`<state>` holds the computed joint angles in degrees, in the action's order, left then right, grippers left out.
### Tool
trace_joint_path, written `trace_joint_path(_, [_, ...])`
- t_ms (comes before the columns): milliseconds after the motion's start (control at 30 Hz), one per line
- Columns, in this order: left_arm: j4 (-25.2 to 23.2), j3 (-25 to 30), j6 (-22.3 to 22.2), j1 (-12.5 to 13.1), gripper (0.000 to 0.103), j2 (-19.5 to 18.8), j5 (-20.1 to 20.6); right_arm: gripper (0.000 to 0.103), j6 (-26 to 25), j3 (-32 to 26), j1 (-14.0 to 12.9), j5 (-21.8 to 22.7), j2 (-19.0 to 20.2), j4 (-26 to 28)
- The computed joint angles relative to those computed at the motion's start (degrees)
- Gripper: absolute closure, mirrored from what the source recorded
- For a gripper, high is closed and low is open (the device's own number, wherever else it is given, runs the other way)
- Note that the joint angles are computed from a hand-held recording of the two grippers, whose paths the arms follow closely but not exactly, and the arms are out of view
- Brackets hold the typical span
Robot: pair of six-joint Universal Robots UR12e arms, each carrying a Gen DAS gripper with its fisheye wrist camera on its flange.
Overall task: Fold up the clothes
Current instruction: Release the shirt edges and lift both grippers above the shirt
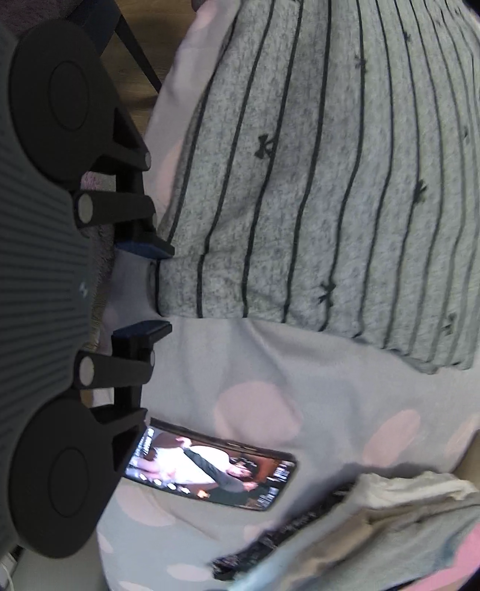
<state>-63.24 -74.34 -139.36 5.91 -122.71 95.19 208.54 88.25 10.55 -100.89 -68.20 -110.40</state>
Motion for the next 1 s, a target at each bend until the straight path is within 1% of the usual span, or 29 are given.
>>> trace_joint_path(33, [0.9,-0.1,-0.4,0.2,0.067,0.3,-1.0,0.063,-0.6,-0.1,0.4,-1.5,0.0,-0.7])
trace_joint_path(100, [2.8,-0.5,-1.6,0.4,0.067,0.9,-3.0,0.063,-2.4,-0.5,1.8,-6.7,0.4,-2.1])
trace_joint_path(200, [6.3,-1.3,-3.1,0.5,0.066,1.3,-6.4,0.061,-6.8,-1.5,3.9,-13.7,1.7,-4.5])
trace_joint_path(267, [8.5,-1.7,-3.8,0.2,0.066,1.2,-7.9,0.06,-10.4,-1.4,5.0,-16.6,2.4,-7.2])
trace_joint_path(333, [10.3,-1.8,-4.4,-0.3,0.066,0.8,-9.0,0.06,-13.4,-1.7,5.8,-17.7,3.5,-9.6])
trace_joint_path(400, [10.8,-1.2,-5.0,-0.5,0.066,0.0,-10.5,0.06,-15.0,-2.0,6.5,-18.2,4.5,-11.7])
trace_joint_path(500, [10.3,0.5,-6.2,-0.9,0.066,-1.4,-12.3,0.059,-15.7,-4.1,6.7,-17.1,6.2,-13.4])
trace_joint_path(600, [10.0,2.8,-8.6,-1.2,0.066,-3.2,-13.9,0.059,-16.3,-6.1,6.9,-16.1,8.0,-15.2])
trace_joint_path(700, [11.2,4.5,-11.7,-1.2,0.066,-4.6,-16.9,0.058,-16.0,-6.2,6.8,-16.9,9.1,-18.3])
trace_joint_path(800, [12.4,5.8,-14.1,-1.2,0.066,-5.9,-19.1,0.058,-13.4,-6.4,5.8,-16.8,9.4,-18.6])
trace_joint_path(900, [12.5,7.0,-15.1,-1.4,0.066,-7.1,-18.7,0.058,-9.0,-6.0,4.4,-14.8,9.4,-19.3])
trace_joint_path(1000, [14.0,8.1,-15.9,-1.8,0.066,-8.6,-16.5,0.058,-4.6,-5.5,3.1,-13.1,9.5,-20.3])
